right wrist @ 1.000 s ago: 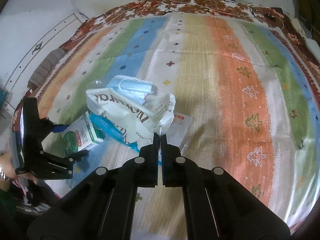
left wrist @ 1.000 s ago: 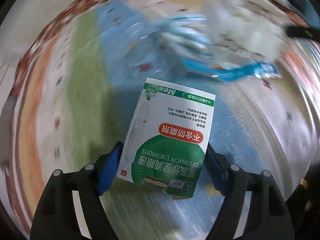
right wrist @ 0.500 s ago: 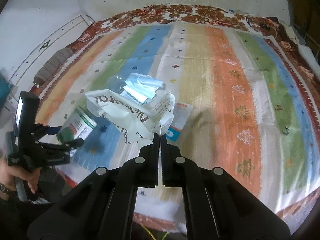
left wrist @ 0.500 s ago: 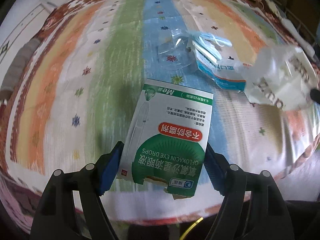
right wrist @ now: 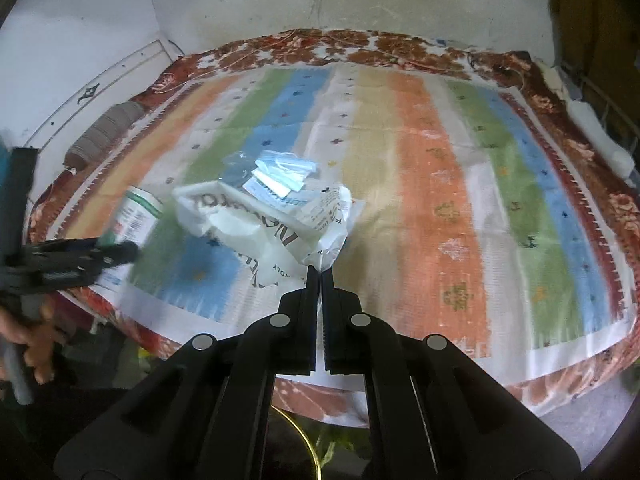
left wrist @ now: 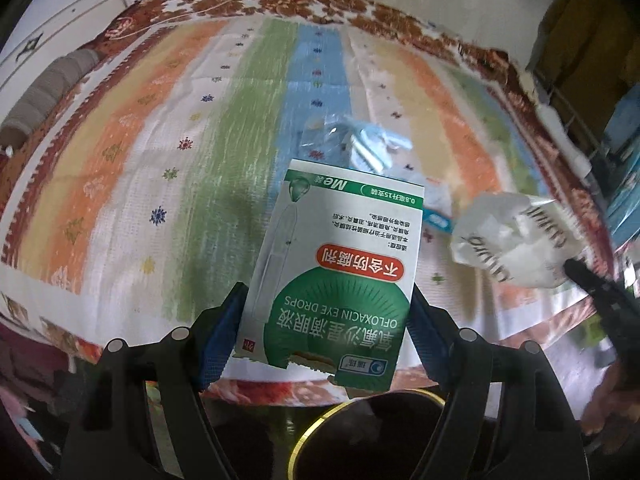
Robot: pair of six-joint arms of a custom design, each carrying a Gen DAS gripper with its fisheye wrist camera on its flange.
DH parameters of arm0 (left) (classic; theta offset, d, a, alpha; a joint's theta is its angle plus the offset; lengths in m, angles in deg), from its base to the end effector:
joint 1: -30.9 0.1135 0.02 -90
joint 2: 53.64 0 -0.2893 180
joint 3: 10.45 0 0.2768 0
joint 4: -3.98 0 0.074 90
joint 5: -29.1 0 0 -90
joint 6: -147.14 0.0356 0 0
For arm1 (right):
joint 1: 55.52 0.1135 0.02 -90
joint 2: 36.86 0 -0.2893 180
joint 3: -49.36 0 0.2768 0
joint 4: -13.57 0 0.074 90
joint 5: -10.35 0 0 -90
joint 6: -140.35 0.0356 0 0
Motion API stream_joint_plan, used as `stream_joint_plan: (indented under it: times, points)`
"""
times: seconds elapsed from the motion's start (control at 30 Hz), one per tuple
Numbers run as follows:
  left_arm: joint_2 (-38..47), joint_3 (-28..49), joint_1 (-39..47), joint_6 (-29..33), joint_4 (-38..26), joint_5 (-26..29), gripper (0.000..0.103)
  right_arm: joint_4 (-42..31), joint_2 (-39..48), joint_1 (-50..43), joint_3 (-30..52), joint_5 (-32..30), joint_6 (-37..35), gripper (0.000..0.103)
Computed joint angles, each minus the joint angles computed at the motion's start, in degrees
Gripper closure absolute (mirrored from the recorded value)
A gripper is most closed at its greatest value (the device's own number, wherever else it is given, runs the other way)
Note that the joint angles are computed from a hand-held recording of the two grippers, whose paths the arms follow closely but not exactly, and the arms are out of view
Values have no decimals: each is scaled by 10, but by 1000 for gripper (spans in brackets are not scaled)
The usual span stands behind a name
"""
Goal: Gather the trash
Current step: 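Carry the eye-drop box and 'Natural' packet in both tools over the bin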
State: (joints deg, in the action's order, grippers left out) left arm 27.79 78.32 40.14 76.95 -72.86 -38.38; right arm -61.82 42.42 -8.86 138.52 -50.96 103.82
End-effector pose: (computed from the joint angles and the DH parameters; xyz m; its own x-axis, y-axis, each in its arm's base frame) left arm 0.2873 0.0329 0.3348 -0.8752 0.1748 -0.4511 0.2983 0.9290 -0.2188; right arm 0.2063 0.1937 0.3495 -0.7747 0.2061 -0.5978 0.2034 0.9764 0.0730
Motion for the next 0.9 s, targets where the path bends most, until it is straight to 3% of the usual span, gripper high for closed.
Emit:
stream_joint_plan:
  times: [0.47,0.9]
  points:
    - [-112,-18,87,70,-78,127,28,-59,0,100,11,52,95,102]
    - [-213,-73,176,216,-174,206,28,-104,1,204,-11,70,230,102]
